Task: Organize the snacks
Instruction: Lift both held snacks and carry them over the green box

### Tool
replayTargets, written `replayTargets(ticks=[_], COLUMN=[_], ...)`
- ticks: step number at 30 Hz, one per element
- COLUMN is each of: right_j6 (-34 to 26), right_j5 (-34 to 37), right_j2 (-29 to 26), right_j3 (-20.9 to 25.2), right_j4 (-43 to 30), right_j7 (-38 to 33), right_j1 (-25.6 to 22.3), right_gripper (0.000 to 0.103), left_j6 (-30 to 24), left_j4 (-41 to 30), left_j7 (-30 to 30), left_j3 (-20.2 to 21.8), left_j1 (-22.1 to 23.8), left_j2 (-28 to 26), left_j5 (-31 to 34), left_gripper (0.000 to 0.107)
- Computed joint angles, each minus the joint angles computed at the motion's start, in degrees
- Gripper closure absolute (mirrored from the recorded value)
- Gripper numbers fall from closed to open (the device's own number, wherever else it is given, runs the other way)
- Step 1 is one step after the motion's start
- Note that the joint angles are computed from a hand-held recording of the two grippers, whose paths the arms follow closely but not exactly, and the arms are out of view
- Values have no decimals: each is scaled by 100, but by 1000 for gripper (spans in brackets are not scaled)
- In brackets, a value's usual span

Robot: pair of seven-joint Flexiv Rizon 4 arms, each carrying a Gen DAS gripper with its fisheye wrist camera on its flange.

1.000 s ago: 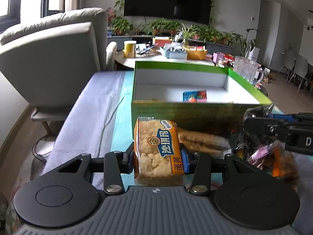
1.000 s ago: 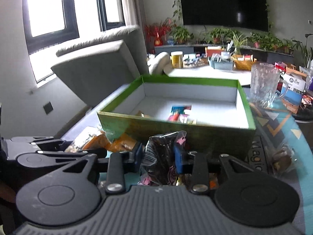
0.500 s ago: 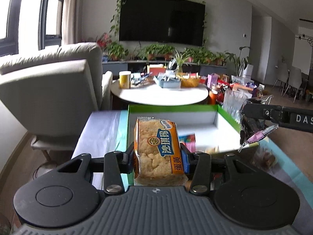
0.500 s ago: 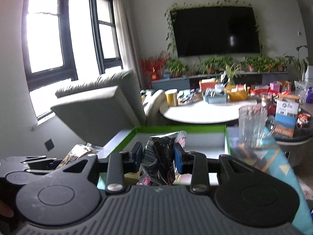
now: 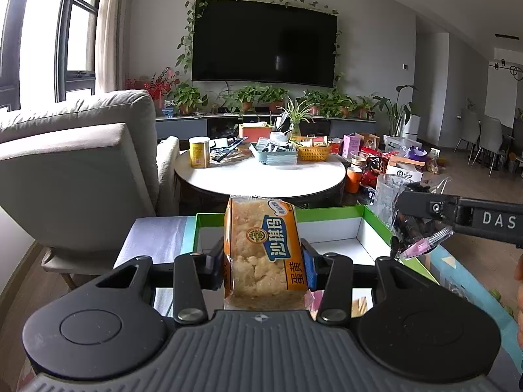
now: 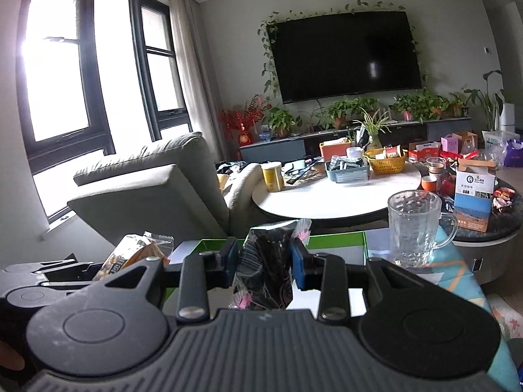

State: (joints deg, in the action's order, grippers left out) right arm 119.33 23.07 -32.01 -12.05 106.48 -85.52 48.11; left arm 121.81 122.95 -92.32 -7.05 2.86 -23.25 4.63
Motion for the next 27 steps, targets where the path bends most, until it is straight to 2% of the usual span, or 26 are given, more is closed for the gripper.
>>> replayTargets(ticks=[16, 27], right_j6=[-531, -745], right_j5=[-633, -1082], right_j2=[-380, -442], right_j3=[-34, -141], right_j4=[-306, -252], right_j7=[880, 1427], right_j1=[-316, -346], right_gripper=[66, 64], left_j6=[-622, -994], left_j4=[-703, -820], left_j7=[396, 696], left_j3=[-133, 215], left_j1=[-65, -512], left_j2=[-558, -633], left_j5=[-310, -938], left_gripper=[65, 64])
